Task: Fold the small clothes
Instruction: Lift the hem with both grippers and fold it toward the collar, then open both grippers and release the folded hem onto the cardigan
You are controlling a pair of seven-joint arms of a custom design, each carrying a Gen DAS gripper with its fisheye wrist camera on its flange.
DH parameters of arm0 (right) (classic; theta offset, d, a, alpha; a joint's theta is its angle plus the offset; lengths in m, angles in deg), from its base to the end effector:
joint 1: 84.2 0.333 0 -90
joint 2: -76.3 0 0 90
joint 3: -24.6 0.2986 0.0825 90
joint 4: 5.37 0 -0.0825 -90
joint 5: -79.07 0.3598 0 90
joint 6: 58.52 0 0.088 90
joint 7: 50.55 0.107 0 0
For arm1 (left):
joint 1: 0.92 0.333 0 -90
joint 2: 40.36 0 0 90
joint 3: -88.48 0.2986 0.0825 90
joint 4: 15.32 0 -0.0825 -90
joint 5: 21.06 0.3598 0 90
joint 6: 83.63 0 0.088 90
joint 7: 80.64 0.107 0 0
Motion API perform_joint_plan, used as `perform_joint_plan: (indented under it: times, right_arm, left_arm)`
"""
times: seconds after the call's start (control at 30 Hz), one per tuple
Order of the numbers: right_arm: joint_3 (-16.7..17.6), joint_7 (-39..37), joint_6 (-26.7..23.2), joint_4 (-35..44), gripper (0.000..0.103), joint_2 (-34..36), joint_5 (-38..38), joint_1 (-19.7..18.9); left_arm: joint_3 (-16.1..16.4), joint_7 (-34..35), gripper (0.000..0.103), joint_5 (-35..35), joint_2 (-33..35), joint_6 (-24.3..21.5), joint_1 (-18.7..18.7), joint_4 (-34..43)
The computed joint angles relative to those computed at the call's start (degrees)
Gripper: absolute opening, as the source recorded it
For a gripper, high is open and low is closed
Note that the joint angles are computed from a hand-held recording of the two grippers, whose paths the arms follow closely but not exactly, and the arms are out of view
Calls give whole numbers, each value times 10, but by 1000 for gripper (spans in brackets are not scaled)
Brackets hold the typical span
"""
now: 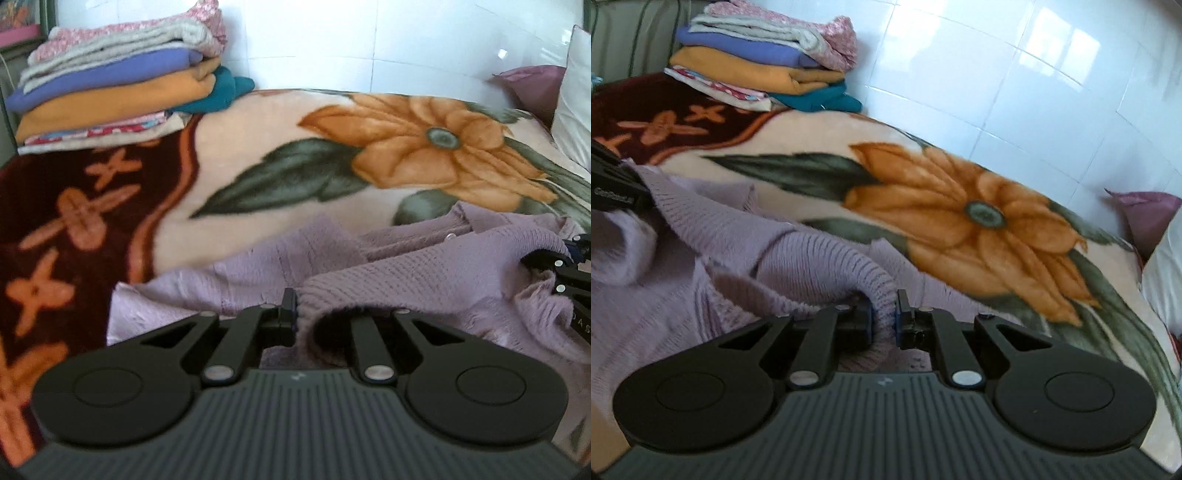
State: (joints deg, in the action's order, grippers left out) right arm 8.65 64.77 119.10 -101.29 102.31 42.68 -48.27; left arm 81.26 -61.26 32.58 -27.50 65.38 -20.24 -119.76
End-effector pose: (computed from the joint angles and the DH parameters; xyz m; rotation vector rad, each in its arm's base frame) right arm 0.6108 0.3094 0.4470 -2.0434 1.0508 -0.9280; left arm 0.5602 -0.2918 0.4634 -1.7942 1.6344 -0.7100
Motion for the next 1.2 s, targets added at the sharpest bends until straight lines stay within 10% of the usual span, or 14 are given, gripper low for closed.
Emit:
perform_joint_plan:
  times: [0.13, 0.27, 0.47, 0.63, 0.83, 1.03, 1.2]
  right_arm:
    - [-61, 58, 29, -11, 16, 10, -15, 47]
    - [-127, 117, 40, -27, 46, 7, -22, 101]
    - [-37, 98, 47, -85, 59, -61, 40, 22]
    - [-87, 142, 63, -134, 65, -108, 7, 66]
    - [-224, 272, 92, -169, 66, -148, -141, 189]
    - [-44, 137, 83, -227, 66, -201, -54, 50]
    - [1, 134, 76, -220, 66, -189, -83, 15]
  left_arm:
    - [1, -3, 13, -6, -6, 20, 6, -13]
    - [-4, 10, 19, -21, -22, 9, 8, -19]
    - [-23, 12, 45, 1, -62, -56, 2, -29]
    - [-43, -11, 56, 25, -101, -73, 7, -57]
    - [-67, -19, 56, 21, -146, -48, 22, -104]
    - [-84, 7, 56, -6, -151, -23, 27, -126]
    - [-85, 41, 56, -25, -124, -7, 19, -121]
